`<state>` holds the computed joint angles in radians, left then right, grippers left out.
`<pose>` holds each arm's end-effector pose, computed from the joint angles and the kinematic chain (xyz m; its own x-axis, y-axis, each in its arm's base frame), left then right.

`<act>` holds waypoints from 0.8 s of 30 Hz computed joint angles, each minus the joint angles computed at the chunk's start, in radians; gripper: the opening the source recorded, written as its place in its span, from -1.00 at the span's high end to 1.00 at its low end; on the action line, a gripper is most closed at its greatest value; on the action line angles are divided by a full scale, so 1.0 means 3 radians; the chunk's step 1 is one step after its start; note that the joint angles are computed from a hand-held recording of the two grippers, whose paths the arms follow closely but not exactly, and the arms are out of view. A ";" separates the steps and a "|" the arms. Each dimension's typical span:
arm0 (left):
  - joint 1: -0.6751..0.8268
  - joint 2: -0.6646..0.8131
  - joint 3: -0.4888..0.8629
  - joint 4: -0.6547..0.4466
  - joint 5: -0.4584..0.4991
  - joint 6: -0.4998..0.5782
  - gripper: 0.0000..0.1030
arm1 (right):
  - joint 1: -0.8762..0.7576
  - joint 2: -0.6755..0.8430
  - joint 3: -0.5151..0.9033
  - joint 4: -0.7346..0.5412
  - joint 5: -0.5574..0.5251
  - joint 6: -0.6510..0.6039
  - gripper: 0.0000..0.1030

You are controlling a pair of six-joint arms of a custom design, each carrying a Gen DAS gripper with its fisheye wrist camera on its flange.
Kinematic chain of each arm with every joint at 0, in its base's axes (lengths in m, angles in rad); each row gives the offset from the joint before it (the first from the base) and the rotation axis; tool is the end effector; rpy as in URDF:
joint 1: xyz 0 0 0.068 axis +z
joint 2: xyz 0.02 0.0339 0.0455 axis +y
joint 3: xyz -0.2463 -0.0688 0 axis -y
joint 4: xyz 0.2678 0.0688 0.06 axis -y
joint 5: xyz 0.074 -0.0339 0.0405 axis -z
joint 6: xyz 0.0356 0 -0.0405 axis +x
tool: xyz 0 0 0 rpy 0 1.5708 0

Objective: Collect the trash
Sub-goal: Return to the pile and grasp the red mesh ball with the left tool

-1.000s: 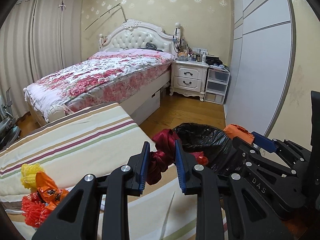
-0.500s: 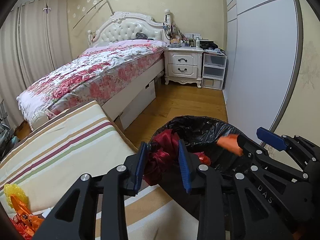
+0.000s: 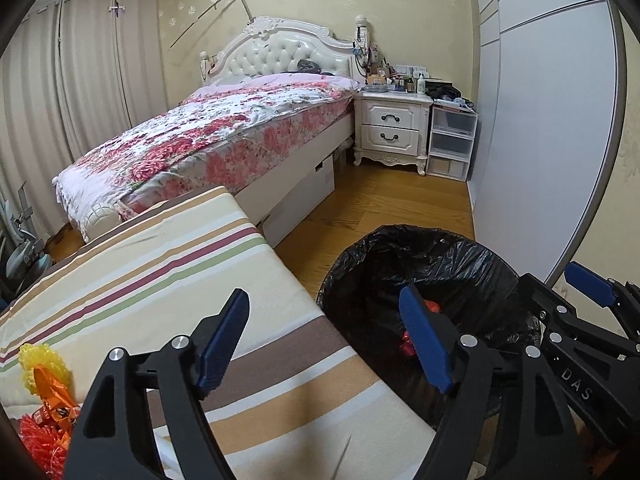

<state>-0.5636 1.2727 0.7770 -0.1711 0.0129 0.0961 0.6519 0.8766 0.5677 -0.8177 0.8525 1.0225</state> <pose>0.2516 -0.1595 0.2066 -0.4683 0.4095 -0.7829 0.5904 0.8043 0.0675 0.1575 0.0865 0.1906 -0.4954 0.3284 -0.8042 0.5385 0.8425 0.0124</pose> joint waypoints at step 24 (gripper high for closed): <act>0.2069 -0.1450 -0.0626 -0.0881 0.0823 0.0697 -0.54 | 0.1417 0.1288 0.1054 -0.0285 0.0154 0.0721 -0.28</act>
<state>0.0571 0.8376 0.5891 -0.4353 0.2597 0.3051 1.0770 1.2631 0.8839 -0.9033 0.8988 1.2389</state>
